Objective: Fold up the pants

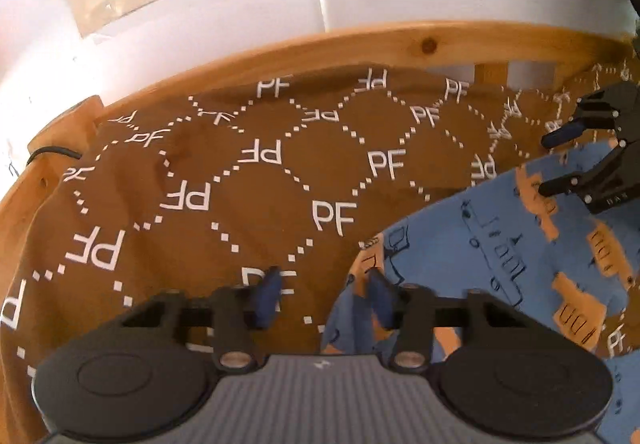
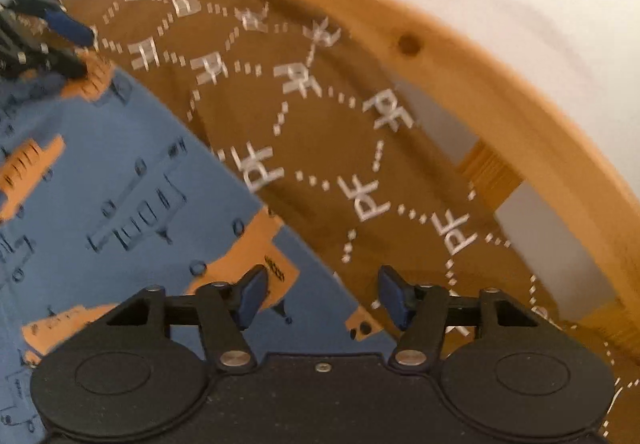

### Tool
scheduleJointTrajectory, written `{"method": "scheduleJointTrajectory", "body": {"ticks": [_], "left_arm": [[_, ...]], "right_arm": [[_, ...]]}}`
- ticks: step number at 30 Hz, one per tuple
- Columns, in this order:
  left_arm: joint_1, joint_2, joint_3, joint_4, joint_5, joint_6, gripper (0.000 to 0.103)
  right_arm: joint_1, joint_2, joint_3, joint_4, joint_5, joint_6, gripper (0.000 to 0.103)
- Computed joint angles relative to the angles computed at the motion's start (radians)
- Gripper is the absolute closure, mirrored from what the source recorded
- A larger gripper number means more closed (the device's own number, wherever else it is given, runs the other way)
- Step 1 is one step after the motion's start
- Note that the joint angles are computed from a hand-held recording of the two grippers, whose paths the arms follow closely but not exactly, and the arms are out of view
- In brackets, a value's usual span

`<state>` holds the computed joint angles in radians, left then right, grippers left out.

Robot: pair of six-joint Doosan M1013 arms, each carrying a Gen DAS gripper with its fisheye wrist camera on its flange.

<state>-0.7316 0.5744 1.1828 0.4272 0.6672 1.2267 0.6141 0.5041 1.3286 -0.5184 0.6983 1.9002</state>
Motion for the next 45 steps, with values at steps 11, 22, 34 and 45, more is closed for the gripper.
{"method": "scheduleJointTrajectory", "body": {"ticks": [11,22,34,45], "left_arm": [[-0.014,-0.066,0.102,0.032,-0.129,0.054,0.102],[-0.067,-0.251,0.359,0.158,-0.337,0.169,0.102],[-0.134,-0.326,0.57,0.166,-0.281,0.383,0.102],[-0.138,-0.338,0.615,0.221,-0.271,0.365,0.102]], "right_arm": [[0.06,-0.09,0.134,-0.242,-0.09,0.212,0.103],[0.245,-0.286,0.398,-0.664,-0.06,0.66,0.103],[0.464,-0.267,0.476,-0.605,0.11,0.833,0.103],[0.518,-0.24,0.482,-0.628,0.153,0.974,0.103]]}}
